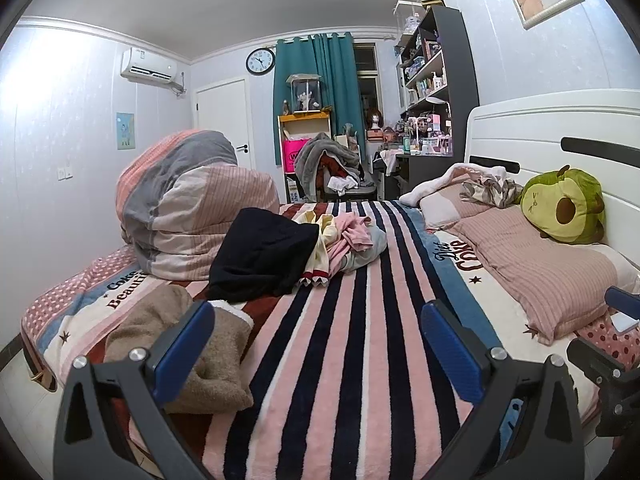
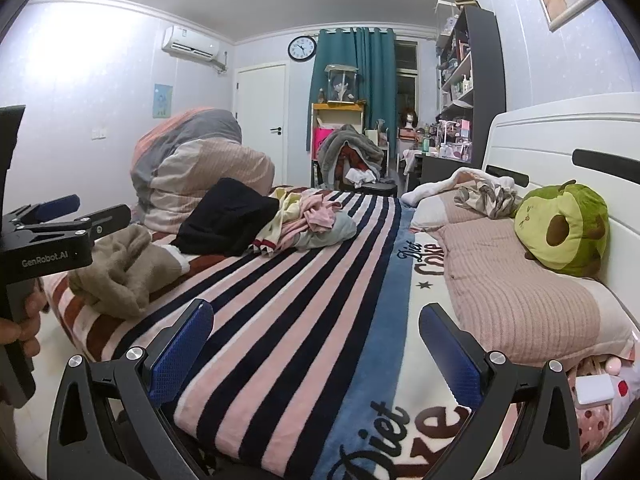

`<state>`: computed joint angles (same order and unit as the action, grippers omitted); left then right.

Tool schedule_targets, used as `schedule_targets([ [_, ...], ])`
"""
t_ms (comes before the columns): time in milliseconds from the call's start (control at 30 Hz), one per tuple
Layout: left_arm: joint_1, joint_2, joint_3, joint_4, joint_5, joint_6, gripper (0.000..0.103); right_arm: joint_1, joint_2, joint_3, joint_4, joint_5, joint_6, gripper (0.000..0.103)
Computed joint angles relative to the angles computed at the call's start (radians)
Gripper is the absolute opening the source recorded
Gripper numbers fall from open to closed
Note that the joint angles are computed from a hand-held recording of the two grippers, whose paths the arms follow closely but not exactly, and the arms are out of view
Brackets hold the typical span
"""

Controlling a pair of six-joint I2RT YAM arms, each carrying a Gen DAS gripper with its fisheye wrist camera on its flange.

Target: Fold small clothes

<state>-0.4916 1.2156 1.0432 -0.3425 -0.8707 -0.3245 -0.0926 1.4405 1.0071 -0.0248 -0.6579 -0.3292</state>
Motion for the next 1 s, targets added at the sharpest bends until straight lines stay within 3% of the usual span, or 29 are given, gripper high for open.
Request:
schedule_targets([
  [1000,-0.009,-0.005,-0.002,-0.017,-0.009,-0.004,0.102,-0.022,-0.027,-0.025,-0.008,0.005,0.023,0.102],
])
